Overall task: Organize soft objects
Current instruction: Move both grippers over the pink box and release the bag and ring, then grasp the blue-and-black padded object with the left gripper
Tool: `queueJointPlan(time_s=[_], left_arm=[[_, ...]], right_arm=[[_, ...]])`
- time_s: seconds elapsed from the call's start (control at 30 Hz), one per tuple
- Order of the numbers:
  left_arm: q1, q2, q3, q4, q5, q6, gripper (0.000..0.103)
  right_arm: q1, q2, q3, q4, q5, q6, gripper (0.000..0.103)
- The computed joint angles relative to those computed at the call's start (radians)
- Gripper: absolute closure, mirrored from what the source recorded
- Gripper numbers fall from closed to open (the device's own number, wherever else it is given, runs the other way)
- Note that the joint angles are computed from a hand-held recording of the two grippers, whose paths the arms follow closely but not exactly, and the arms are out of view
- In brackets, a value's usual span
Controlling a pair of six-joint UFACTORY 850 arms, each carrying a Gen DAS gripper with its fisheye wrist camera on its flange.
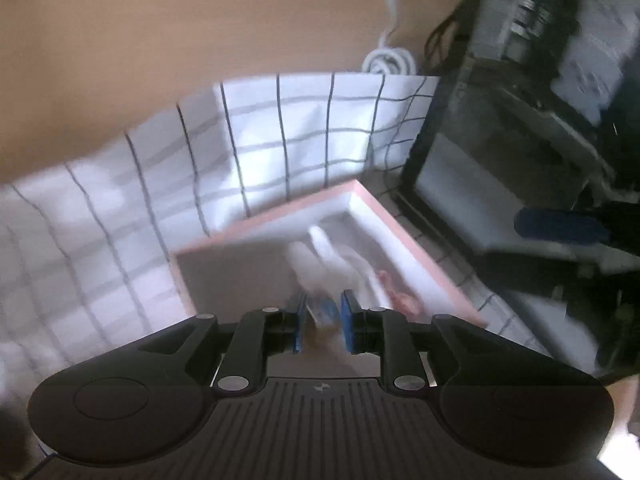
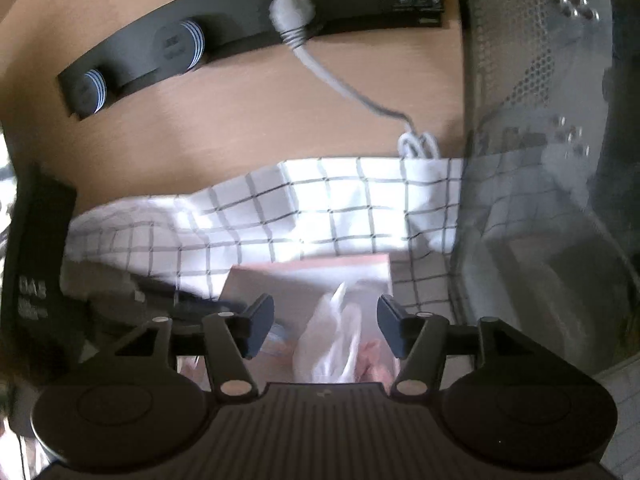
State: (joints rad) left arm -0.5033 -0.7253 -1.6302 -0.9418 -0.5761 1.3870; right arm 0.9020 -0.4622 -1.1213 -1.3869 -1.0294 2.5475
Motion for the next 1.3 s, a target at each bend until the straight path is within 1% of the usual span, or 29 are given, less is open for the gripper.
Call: queueJointPlan(time_s=[0.07, 0.1, 0.13, 0.2, 0.23, 0.3, 0.37, 0.47, 0.53, 0.57, 0.6, 0.67, 0.73, 0.8, 0.83, 0.9, 1.03, 1.07, 1.1, 1.17, 1.3], left_arm=[[0.016, 0.014, 0.019, -0.052, -0.021, 0.048, 0.077], [0.02, 0.025, 0.034, -0.072, -0.005, 0.058, 0.079], [0.029, 0.04, 0.058, -0.127, 0.003, 0.104, 0.079], [0.074, 0.07, 0.108, -0.267, -0.049, 0.196, 0.078], [0.098, 0.087, 0.139, -0.33, -0.06, 0.227, 0.078], [0.14, 0.135, 0.222, -0.472, -0.039, 0.351, 0.078], [0.178, 0.183, 0.309, -0.626, 0.006, 0.51, 0.078], [0.26, 0.235, 0.416, -0.856, 0.034, 0.696, 0.078], [0.314, 0.257, 0.464, -1.005, 0.058, 0.781, 0.078], [0.347, 0.262, 0.48, -1.067, 0.074, 0.792, 0.078], [0.376, 0.261, 0.485, -1.086, 0.084, 0.769, 0.078], [0.435, 0.25, 0.479, -1.028, 0.1, 0.652, 0.079], [0.475, 0.249, 0.481, -0.976, 0.108, 0.596, 0.079], [0.499, 0.247, 0.487, -0.916, 0.092, 0.548, 0.078], [0.508, 0.243, 0.488, -0.871, 0.069, 0.506, 0.078], [0.519, 0.236, 0.49, -0.806, 0.039, 0.442, 0.078], [0.534, 0.224, 0.504, -0.723, 0.015, 0.382, 0.078], [0.534, 0.215, 0.497, -0.695, 0.01, 0.353, 0.078], [0.549, 0.216, 0.508, -0.684, -0.002, 0.355, 0.078], [0.548, 0.205, 0.499, -0.667, -0.003, 0.335, 0.078], [0.531, 0.186, 0.473, -0.654, -0.001, 0.312, 0.078]], right_arm=[[0.021, -0.035, -0.021, 0.001, -0.005, -0.027, 0.036], [0.03, -0.052, -0.035, 0.008, -0.005, -0.044, 0.036], [0.04, -0.07, -0.048, 0.011, 0.0, -0.06, 0.036], [0.055, -0.101, -0.071, 0.008, 0.021, -0.079, 0.034], [0.062, -0.117, -0.084, 0.006, 0.032, -0.087, 0.032], [0.075, -0.152, -0.114, 0.006, 0.047, -0.114, 0.029], [0.085, -0.192, -0.155, 0.012, 0.064, -0.164, 0.028], [0.084, -0.24, -0.213, 0.005, 0.124, -0.214, 0.027], [0.078, -0.274, -0.259, -0.002, 0.165, -0.243, 0.027], [0.074, -0.29, -0.282, -0.003, 0.18, -0.26, 0.027], [0.068, -0.306, -0.307, -0.003, 0.196, -0.28, 0.027], [0.061, -0.342, -0.365, -0.005, 0.227, -0.323, 0.027], [0.055, -0.376, -0.421, -0.002, 0.252, -0.376, 0.027], [0.049, -0.419, -0.491, 0.01, 0.273, -0.442, 0.027], [0.045, -0.441, -0.525, 0.019, 0.283, -0.475, 0.027], [0.038, -0.476, -0.587, 0.04, 0.303, -0.54, 0.027], [0.025, -0.561, -0.731, 0.097, 0.324, -0.682, 0.027], [0.023, -0.582, -0.766, 0.117, 0.322, -0.721, 0.027], [0.022, -0.6, -0.795, 0.134, 0.316, -0.755, 0.027], [0.023, -0.63, -0.839, 0.153, 0.299, -0.806, 0.027], [0.026, -0.668, -0.886, 0.124, 0.276, -0.864, 0.026]])
